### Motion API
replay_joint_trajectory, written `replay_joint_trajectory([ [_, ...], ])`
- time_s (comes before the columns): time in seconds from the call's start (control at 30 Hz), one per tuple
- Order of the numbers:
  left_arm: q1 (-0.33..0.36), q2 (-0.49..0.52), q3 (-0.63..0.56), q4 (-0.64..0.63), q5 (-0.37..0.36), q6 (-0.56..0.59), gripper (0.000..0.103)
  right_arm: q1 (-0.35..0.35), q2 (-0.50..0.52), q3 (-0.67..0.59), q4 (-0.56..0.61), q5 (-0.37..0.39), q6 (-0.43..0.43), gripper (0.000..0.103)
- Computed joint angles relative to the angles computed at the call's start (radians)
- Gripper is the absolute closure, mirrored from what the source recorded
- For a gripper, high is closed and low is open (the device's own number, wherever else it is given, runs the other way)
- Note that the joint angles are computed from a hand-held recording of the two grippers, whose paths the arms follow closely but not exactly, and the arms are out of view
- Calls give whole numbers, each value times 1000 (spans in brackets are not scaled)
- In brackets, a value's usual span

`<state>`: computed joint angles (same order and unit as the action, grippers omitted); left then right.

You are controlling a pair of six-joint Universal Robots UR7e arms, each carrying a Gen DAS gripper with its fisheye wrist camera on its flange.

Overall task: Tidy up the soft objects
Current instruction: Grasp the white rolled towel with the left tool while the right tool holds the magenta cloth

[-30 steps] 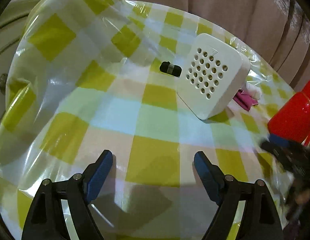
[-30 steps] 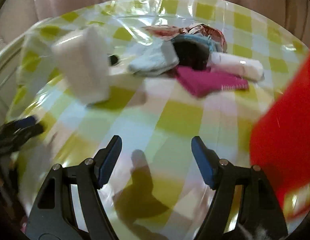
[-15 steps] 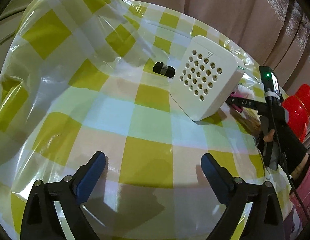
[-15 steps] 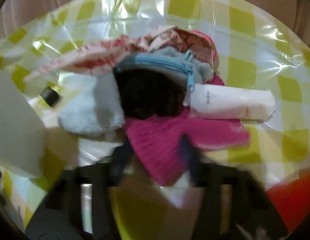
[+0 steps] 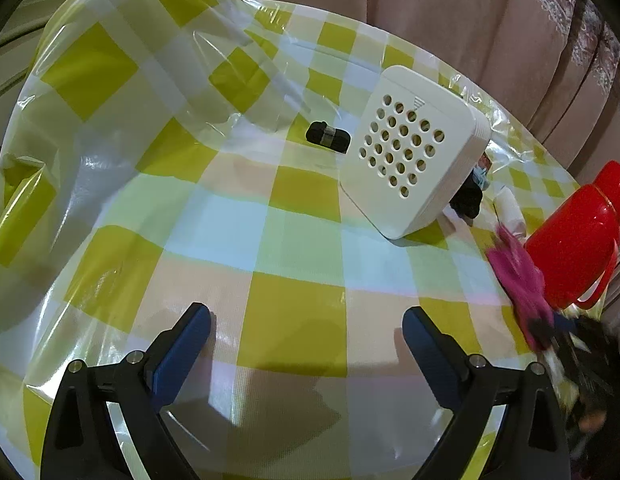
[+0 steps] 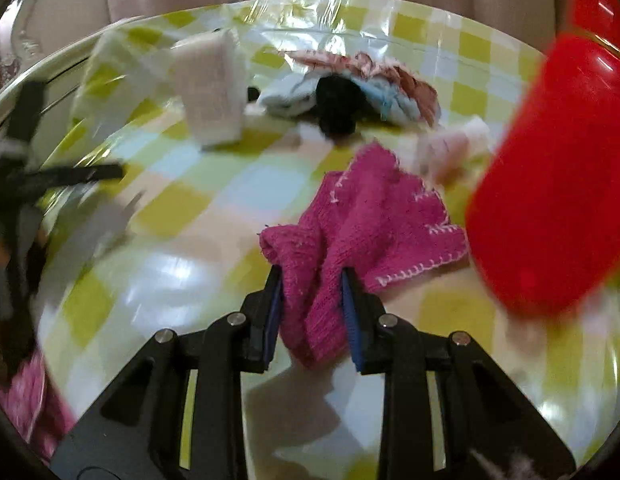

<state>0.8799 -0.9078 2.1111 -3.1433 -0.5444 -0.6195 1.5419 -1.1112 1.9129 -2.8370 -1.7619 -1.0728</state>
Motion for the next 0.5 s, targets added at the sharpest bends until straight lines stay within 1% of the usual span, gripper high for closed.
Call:
replay_joint_trajectory([
  [0.03, -1, -1, -5, 27, 5, -11, 5, -15, -33, 33, 1, 9, -10, 70],
  [0.1, -9, -5, -24, 127, 14, -60, 5, -37, -78, 73, -6, 17, -25, 69],
  [0.13, -15, 0, -32, 128, -9, -48, 5, -47, -94, 87, -20, 18, -31, 69],
  [0.17, -22, 15, -46, 102, -47, -11, 5, -56, -108, 95, -25, 18, -34, 69],
  [0.2, -30, 31, -64, 95, -67, 14, 5, -63, -116, 97, -28, 18, -31, 69],
  [0.27, -49, 93, -148, 111, -104, 114, 5, -83, -131, 100, -23, 34, -27, 68],
  [0.33, -55, 164, -256, 141, -130, 234, 5, -96, -150, 103, -3, 51, -20, 68],
  [0.43, -45, 296, -458, 173, -114, 412, 5, -114, -157, 110, -5, 87, -24, 66],
  [0.5, -28, 362, -568, 182, -103, 486, 5, -129, -154, 122, -30, 123, -31, 63],
])
